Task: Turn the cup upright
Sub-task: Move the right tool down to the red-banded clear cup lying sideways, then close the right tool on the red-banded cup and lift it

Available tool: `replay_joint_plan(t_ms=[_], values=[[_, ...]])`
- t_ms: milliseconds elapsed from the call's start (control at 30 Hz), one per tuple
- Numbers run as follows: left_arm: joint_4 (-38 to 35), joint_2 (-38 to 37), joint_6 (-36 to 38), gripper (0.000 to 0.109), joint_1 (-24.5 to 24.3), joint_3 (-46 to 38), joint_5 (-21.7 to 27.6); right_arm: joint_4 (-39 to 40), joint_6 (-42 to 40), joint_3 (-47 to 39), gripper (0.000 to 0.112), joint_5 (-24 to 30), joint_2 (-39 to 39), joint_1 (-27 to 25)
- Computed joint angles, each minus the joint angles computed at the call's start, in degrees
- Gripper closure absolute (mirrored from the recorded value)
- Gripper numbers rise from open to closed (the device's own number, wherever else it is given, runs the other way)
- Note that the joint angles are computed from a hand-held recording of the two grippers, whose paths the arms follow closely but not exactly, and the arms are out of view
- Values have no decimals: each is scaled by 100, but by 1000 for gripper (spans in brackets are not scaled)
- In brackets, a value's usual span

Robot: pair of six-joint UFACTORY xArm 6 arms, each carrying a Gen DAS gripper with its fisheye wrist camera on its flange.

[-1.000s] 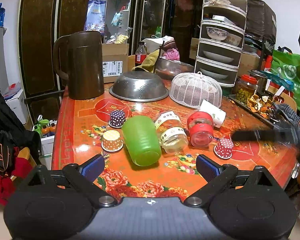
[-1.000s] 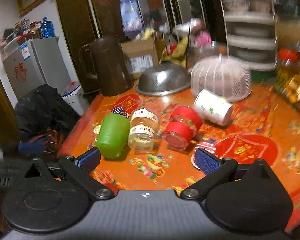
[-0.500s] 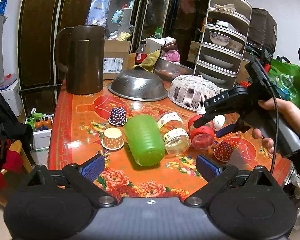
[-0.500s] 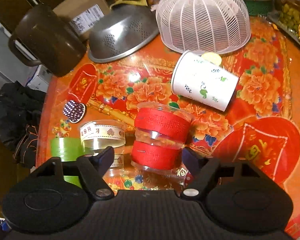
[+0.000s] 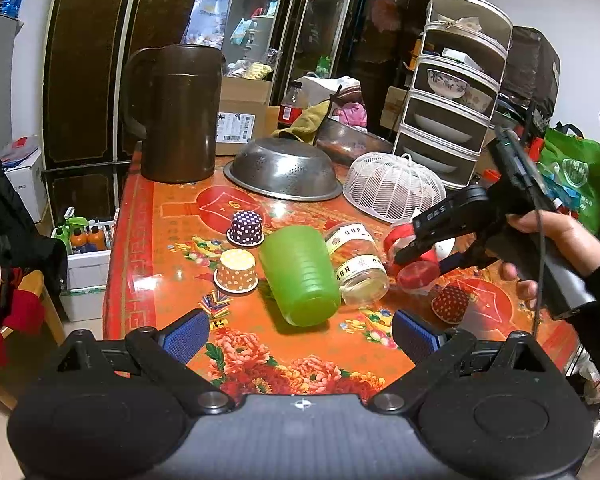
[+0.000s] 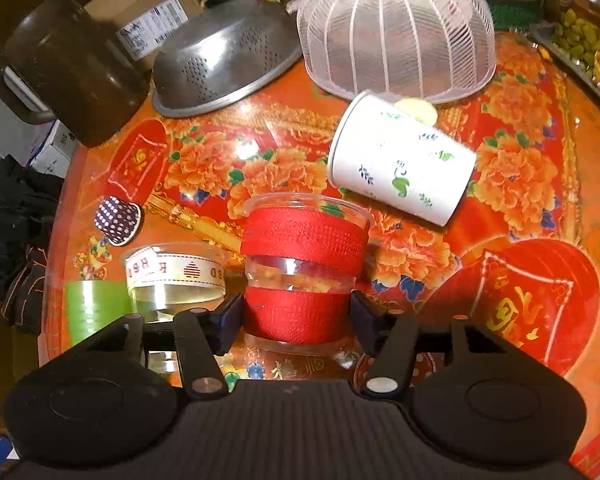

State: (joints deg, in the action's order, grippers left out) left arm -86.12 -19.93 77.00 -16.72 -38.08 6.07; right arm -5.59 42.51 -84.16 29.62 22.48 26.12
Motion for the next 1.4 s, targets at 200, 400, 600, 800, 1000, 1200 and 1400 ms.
replay_joint_plan(t_ms=[200,400,600,800,1000,1200,1400], values=[[0,-189,-26,9,42,123,30,-1107,652,1097,54,-586,-1159,278],[362,-309,-405,9,37,280,-97,-2226,1543,2334,54,-967,-2557,854],[267,-326,-301,9,185,363,-140,-2293,1751,3098,54,-1234,-3199,1445],[626,-390,-740,9,491,486,212,-829,777,3463,54,-1841,-2883,1574],[533,-455,-613,9,690,597,510,-273,514,3477,54,-2072,-2580,1650],[529,-408,-687,9,842,570,817,474,-114,3354,54,-1927,-2320,1762],[833,-297,-974,9,796,544,888,602,-291,3249,54,-1819,-2161,1786]])
